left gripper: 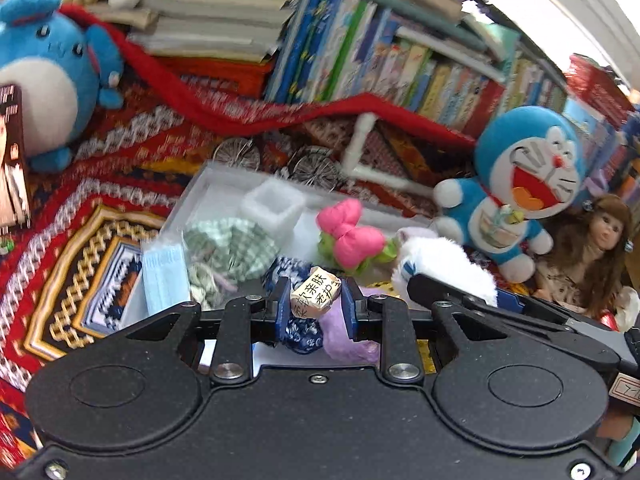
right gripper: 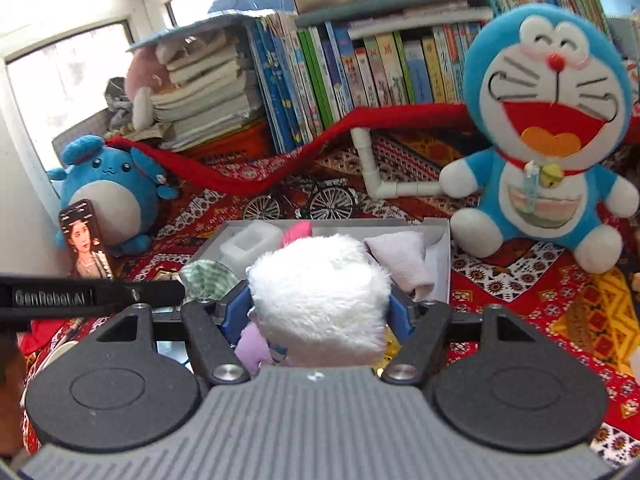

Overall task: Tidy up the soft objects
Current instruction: 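Carry the beige packet and fluffy ball with both tools over the tray, then open both tools to drop the packet and fluffy ball into the tray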

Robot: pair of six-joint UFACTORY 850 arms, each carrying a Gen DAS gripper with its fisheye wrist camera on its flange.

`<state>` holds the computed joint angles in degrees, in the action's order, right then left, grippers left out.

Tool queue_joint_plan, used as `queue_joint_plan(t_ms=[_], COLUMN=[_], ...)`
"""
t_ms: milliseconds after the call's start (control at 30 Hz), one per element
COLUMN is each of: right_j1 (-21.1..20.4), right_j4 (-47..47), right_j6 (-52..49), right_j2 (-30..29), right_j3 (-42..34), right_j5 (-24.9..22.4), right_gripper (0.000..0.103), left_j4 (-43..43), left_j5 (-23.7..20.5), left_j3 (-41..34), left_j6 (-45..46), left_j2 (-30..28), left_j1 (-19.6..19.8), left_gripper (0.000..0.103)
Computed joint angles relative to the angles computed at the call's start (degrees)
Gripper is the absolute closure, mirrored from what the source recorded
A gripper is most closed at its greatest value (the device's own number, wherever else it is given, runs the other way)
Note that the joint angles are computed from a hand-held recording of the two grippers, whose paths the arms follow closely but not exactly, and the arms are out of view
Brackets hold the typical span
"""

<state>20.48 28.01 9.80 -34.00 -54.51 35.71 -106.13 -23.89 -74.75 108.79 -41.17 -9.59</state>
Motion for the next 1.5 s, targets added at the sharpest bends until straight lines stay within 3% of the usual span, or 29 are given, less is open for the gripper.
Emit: queue_joint_plan(t_ms=[167,333,533,700,767,833,933,1033,1233,1400,1500], right_j1=[-1.09,-1.94,-2.2,-2.7,-2.75,-2.55,-2.58,-2.37,-1.2,-0.25,0.51], right_j4=[-0.69,-2.35,0.54,-1.73,-2.13,-1.37,-3.33,-3.76,-2.31,-0.73,-0.07], right_j6=[1.53,4.45,3.35,5.81,6.5,6.57,9.52,9.62,6.95,5.26,5.34], right_j2=[-2.42,-4.25,-5.6,-6.63,-6.81,-6.77,-6.25,-5.49,-3.48,-1.11,0.23], right_j3=[-2.79,-5.15,-7.31,-7.86,-7.76,-7.27,-5.82,-4.63,-2.18,0.17,2.19], right_j5=[-2.54,-3.95,-4.54,-3.28,-2.73,-1.43,1.3,2.96,5.08,4.02,5.19], right_gripper=[0.032,0.031,0.031,0.03,0.029,0.02,0.014,0.013,0.011,0.01,0.004], left_j4=[-8.34,-1.25,-11.84,-6.61,-5.41,-5.52,-8.87,-14.39,-17.24,-21.37,-20.19], left_j5=[5.2,7.28,10.99,12.04,11.93,11.31,9.29,8.22,5.73,2.44,0.52], left_j3=[-2.11,-5.04,-6.42,-8.61,-8.89,-8.7,-7.78,-6.22,-3.09,0.97,3.08], left_j6=[2.15,-8.85,-0.36,-6.99,-8.29,-8.52,-4.8,2.34,7.99,15.43,16.71], left_j2=[-2.51,-4.91,-6.61,-8.49,-8.87,-8.91,-8.47,-7.45,-5.09,-2.51,-1.22], left_j1=[-1.0,-1.16,-2.24,-2.41,-2.42,-2.32,-2.06,-2.19,-2.08,-1.73,-1.34], left_gripper=[0.078,0.078,0.078,0.078,0.078,0.076,0.058,0.053,0.045,0.041,0.036])
